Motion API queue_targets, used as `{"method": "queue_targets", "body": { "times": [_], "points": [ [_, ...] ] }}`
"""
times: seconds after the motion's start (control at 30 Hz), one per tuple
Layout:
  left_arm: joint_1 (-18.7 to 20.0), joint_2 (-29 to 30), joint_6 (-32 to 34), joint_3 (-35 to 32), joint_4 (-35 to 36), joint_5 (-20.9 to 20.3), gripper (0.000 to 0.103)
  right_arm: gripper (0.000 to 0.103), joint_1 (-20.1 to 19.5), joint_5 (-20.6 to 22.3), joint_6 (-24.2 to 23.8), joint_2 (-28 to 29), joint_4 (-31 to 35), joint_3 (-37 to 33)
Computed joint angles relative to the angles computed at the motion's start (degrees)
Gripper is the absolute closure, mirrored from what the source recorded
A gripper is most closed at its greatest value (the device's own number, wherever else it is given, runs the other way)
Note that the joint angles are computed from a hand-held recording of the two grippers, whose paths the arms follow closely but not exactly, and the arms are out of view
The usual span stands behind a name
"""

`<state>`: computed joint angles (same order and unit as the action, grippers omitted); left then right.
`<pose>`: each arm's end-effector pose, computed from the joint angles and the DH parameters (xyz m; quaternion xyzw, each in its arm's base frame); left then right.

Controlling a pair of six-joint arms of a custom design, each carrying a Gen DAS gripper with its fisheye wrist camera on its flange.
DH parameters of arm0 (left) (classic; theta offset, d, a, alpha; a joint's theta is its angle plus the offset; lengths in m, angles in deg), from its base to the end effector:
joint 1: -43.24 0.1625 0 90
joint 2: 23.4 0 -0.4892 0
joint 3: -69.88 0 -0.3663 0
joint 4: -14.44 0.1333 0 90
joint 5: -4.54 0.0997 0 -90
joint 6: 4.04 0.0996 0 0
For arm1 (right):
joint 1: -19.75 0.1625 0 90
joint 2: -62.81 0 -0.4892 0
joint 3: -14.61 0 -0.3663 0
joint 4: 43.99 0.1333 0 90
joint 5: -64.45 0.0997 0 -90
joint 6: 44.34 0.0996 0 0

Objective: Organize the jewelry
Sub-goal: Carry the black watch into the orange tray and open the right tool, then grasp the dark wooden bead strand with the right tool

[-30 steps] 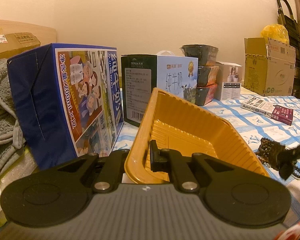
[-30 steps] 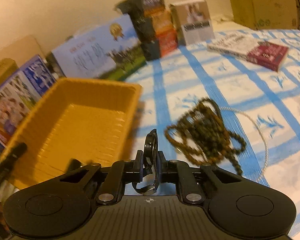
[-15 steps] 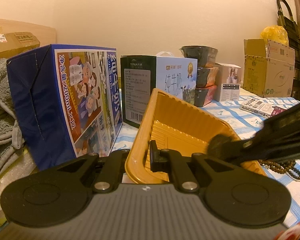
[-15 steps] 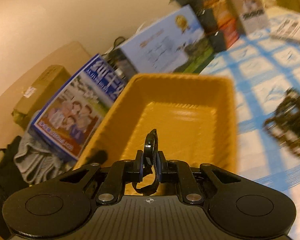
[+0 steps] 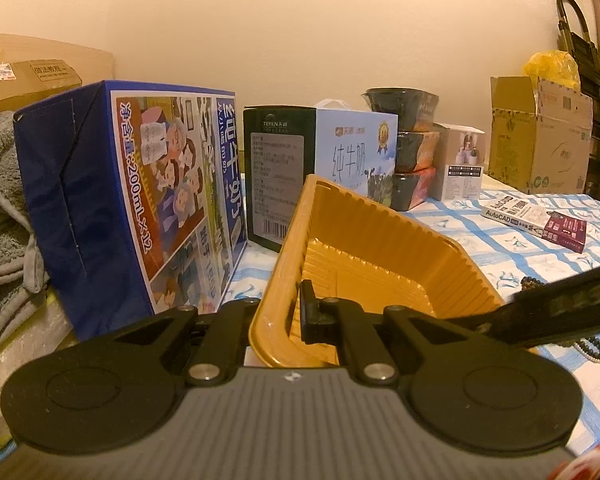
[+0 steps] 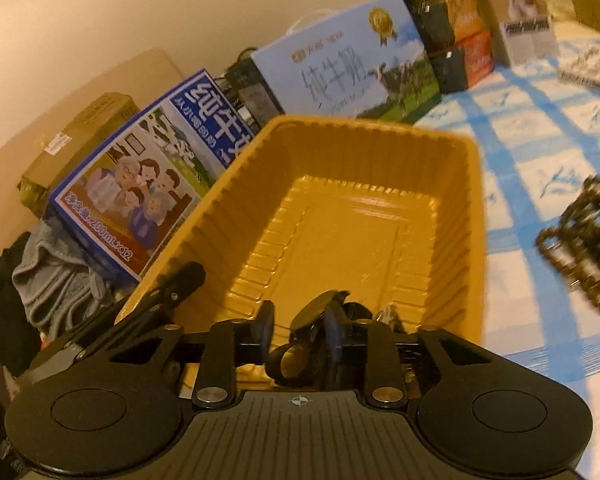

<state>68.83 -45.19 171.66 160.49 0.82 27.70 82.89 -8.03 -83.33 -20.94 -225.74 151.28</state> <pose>-0.3782 -0.4305 -0.0865 0.2563 0.7719 -0.5026 0.2930 -0.0402 -0.4407 0.3451 0.1488 -0.9216 0.3538 0.0580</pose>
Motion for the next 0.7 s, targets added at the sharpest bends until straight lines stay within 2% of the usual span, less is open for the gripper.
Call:
{"method": "queue_targets", "body": {
  "times": [0.17, 0.3, 0.57, 0.67, 0.7],
  "points": [
    [0.09, 0.21, 0.02, -0.25, 0.25, -0.15, 0.095, 0.066, -3.27, 1.17, -2.94, -4.82, -0.07, 1.21],
    [0.06, 0.31, 0.26, -0.28, 0.05, -0.38, 0.095, 0.066, -6.79, -1.53, -3.25, -7.79, -0.71, 0.58],
    [0.12, 0.45, -0.12, -0.5, 0.87, -0.57, 0.095, 0.066, -13.34, -5.67, 5.8, -9.69, -4.55, -2.55],
    [0.16, 0.49, -0.15, -0.65, 1.03, -0.58, 0.095, 0.057, -15.69, -2.48, 5.1, -9.68, -7.27, -2.63],
    [0.17, 0.47, -0.15, -0.63, 1.04, -0.57, 0.095, 0.052, -15.46, -3.44, 5.4, -9.6, -7.61, -2.84]
  ]
}}
